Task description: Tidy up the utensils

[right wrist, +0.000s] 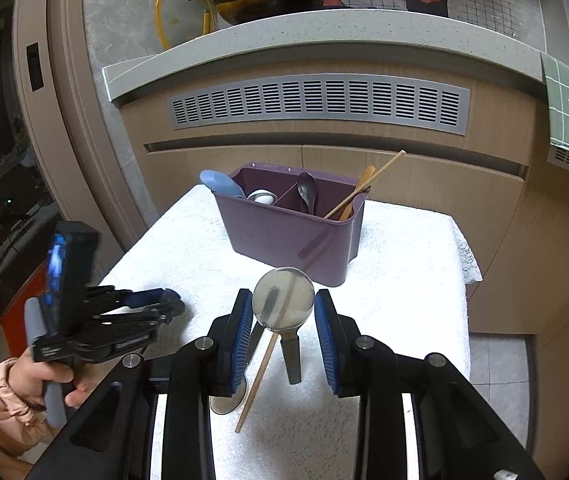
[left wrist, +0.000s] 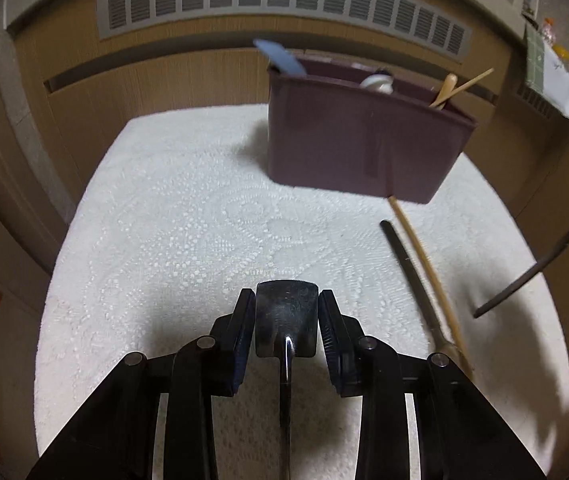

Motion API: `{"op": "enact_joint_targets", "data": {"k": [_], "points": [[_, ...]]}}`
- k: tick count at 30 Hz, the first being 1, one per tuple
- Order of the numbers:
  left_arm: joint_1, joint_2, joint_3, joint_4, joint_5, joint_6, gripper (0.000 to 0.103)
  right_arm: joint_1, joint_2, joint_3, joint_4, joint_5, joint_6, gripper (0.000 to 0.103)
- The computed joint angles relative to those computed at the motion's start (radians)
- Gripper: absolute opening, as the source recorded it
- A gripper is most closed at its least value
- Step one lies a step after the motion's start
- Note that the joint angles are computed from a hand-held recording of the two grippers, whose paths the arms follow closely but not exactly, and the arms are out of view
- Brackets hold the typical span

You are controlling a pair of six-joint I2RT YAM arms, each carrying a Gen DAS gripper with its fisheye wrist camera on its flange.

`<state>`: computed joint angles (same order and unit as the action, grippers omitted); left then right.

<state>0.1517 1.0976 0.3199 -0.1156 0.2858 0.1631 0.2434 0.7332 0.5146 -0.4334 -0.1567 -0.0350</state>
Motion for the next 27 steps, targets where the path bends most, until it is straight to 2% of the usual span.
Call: {"op": "enact_joint_targets", "data": {"k": [3,7,12,15,16,17,22,24,27], "points": [[0.041,-0.117,-0.003,-0.075,0.06,0.023,0.033,0.016,-0.007,0.003,-0.008,0.011,0.004,0.029],[0.09,-0.185,0.039,-0.166,0.151,0.031,0.033,0.026,-0.027,0.015,-0.02,0.017,0.005,0.029],[0.105,-0.247,0.101,-0.226,0.221,0.009,0.033,0.027,-0.045,0.05,-0.041,0.029,0.013,0.029],[0.086,-0.212,0.218,-0.251,0.251,-0.019,0.03,-0.004,-0.03,0.123,-0.053,0.003,-0.005,0.029],[0.075,-0.196,0.271,-0.255,0.259,-0.03,0.021,-0.022,-0.021,0.178,-0.058,-0.01,-0.021,0.029],[0.067,-0.18,0.322,-0.258,0.269,-0.041,0.019,-0.032,-0.01,0.222,-0.06,-0.014,-0.032,0.029],[0.034,-0.067,0.605,-0.223,0.324,-0.132,0.019,-0.043,0.104,0.458,-0.034,0.017,-0.068,0.029],[0.011,-0.024,0.669,-0.201,0.294,-0.14,0.019,-0.043,0.169,0.523,-0.016,0.026,-0.085,0.029],[0.009,0.06,0.729,-0.226,0.296,-0.11,0.019,-0.057,0.234,0.548,0.001,0.006,-0.086,0.029]]}}
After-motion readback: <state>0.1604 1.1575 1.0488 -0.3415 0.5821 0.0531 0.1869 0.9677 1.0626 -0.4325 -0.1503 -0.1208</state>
